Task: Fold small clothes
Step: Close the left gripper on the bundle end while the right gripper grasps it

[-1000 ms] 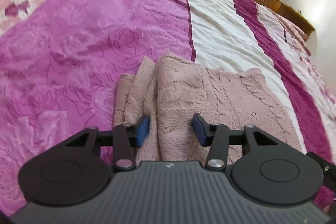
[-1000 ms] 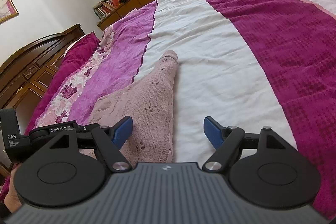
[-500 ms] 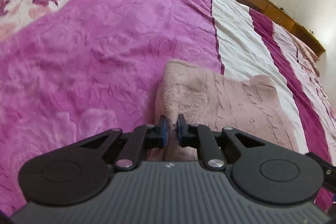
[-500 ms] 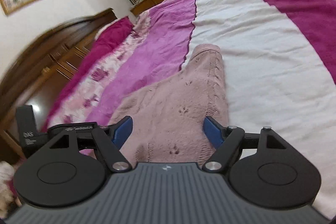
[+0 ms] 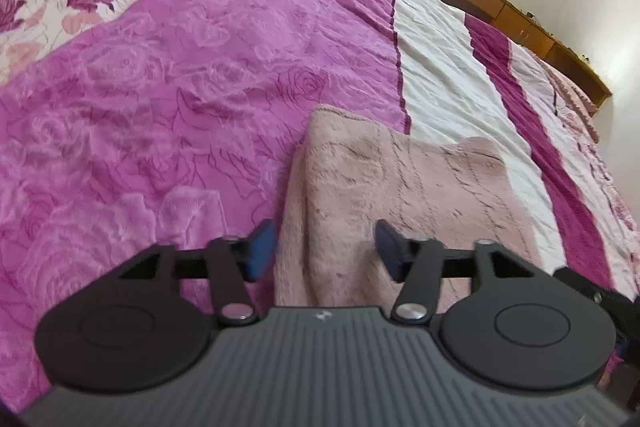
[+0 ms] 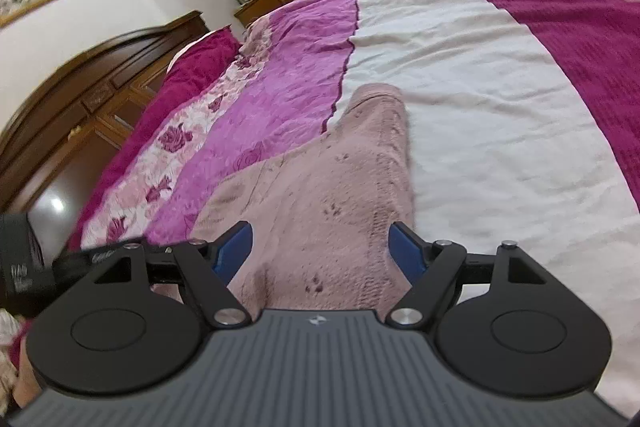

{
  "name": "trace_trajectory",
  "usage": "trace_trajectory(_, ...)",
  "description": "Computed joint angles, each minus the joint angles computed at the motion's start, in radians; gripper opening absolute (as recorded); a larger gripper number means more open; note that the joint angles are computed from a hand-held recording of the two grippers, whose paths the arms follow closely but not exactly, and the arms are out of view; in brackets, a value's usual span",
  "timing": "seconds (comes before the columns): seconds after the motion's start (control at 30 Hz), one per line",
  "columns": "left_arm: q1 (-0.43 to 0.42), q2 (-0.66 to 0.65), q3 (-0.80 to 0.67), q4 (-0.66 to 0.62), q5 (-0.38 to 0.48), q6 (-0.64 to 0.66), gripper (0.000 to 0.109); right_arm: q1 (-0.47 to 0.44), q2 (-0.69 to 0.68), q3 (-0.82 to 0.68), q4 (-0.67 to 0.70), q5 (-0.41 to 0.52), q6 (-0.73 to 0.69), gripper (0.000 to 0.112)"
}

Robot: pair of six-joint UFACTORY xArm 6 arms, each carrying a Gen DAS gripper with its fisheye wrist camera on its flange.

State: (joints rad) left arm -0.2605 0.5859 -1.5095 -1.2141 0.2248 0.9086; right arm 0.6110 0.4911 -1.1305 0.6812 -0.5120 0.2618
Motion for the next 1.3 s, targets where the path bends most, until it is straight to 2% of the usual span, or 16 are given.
trace_trajectory(0.03,0.005,-0.007,0.006,-0.010,0.017,0.003,0.067,-0.013,-0.008,0.018,-0.038,-0.004,0.053,0.081)
trace_trajectory(0.13,0.022,-0.010,0.014,0.027,0.067,-0.062,0.068,-0.067,-0.021,0.055,-0.180,0.000,0.245,0.084)
trace_trajectory(0.2,0.025,0.000,0.016,0.093,0.071,-0.140,0.072,-0.111,-0.020,0.068,-0.311,0.022,0.382,0.087)
trace_trajectory(0.23,0.025,0.006,0.018,0.113,0.064,-0.166,0.078,-0.138,-0.014,0.072,-0.406,0.030,0.472,0.087)
trace_trajectory(0.3,0.028,0.013,0.015,0.073,0.073,-0.143,0.079,-0.185,0.006,0.069,-0.575,0.027,0.628,0.087)
trace_trajectory(0.4,0.036,0.015,0.009,0.057,0.102,-0.151,0.078,-0.226,0.041,0.051,-0.734,0.013,0.769,0.088)
trace_trajectory(0.53,0.063,0.017,-0.005,-0.013,0.218,-0.127,0.078,-0.267,0.084,0.007,-0.895,-0.018,0.889,0.089)
trace_trajectory(0.6,0.069,0.022,-0.011,-0.033,0.252,-0.126,0.078,-0.289,0.103,-0.028,-0.991,0.000,0.944,0.089)
trace_trajectory(0.77,0.062,0.026,-0.012,-0.049,0.249,-0.097,0.078,-0.322,0.138,-0.104,-1.159,0.042,1.049,0.089)
trace_trajectory(1.03,0.062,0.033,-0.021,-0.043,0.249,-0.102,0.078,-0.337,0.159,-0.132,-1.216,0.029,1.114,0.089)
trace_trajectory(1.1,0.059,0.034,-0.021,-0.075,0.241,-0.080,0.074,-0.343,0.166,-0.139,-1.231,0.021,1.132,0.089)
trace_trajectory(1.17,0.065,0.026,-0.007,-0.142,0.263,-0.031,0.057,-0.347,0.176,-0.146,-1.232,0.008,1.149,0.086)
trace_trajectory(1.2,0.069,0.019,0.003,-0.168,0.276,-0.016,0.054,-0.347,0.179,-0.151,-1.231,0.009,1.160,0.078)
trace_trajectory(1.27,0.072,0.016,0.007,-0.199,0.289,-0.005,0.040,-0.357,0.186,-0.168,-1.274,0.017,1.217,0.066)
trace_trajectory(1.3,0.074,0.014,0.007,-0.207,0.294,-0.008,0.038,-0.364,0.187,-0.173,-1.295,0.014,1.247,0.061)
